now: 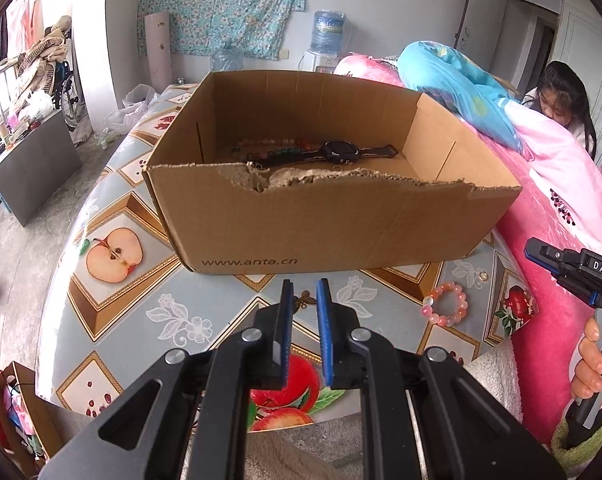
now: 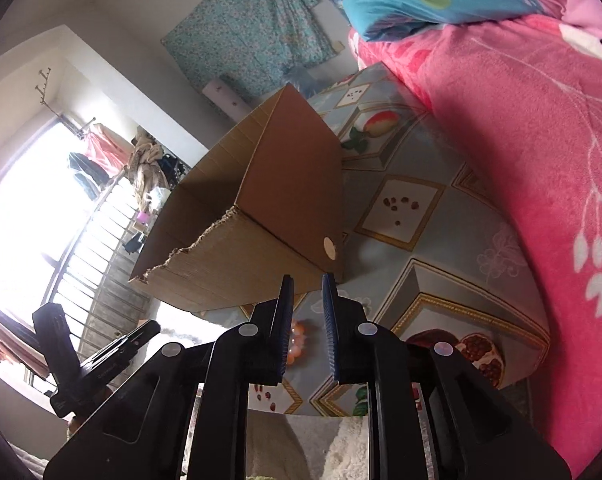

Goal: Organize jewelry
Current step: 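Grasp the small gold ring on the table with the right gripper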

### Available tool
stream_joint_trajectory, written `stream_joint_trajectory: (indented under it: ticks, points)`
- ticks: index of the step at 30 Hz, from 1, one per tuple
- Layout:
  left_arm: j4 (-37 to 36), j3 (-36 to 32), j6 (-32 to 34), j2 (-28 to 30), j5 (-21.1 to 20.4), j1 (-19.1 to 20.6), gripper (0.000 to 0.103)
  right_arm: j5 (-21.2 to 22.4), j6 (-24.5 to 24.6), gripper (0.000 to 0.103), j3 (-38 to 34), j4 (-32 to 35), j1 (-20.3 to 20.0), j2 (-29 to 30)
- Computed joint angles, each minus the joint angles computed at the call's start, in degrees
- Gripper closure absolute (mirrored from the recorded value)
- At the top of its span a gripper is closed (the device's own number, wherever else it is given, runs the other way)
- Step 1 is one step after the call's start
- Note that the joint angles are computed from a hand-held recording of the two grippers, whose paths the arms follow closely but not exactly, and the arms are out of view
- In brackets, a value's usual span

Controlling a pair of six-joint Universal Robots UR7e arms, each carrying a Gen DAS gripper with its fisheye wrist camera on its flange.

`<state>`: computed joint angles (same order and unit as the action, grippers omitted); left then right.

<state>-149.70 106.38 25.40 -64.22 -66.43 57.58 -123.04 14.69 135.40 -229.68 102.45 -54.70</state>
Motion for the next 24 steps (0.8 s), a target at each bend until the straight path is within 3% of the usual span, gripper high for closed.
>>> stream_joint_trajectory:
  ticks: [6, 12, 20, 24]
  points:
    - [2.3, 0.2, -0.9, 1.0, 0.1, 0.7, 0.092, -13.3, -8.8, 0.071, -5.5, 4.2, 3.2, 5.5]
    - [2.3, -0.1, -0.8, 2.0, 0.0, 0.6, 0.092, -20.4, -17.7, 0.071, -10.0, 4.7, 4.3, 10.2]
    - [2.5, -0.5, -0.4, 3.2, 0.3, 0.6, 0.092, -20.4, -27.7, 0.074, -10.7, 5.6, 4.0, 11.3]
    - [2.8, -0.9, -0.4, 3.6, 0.1, 0.7, 0.092, -17.5, -31.2, 0.079, -9.3, 6.6, 2.8, 9.6]
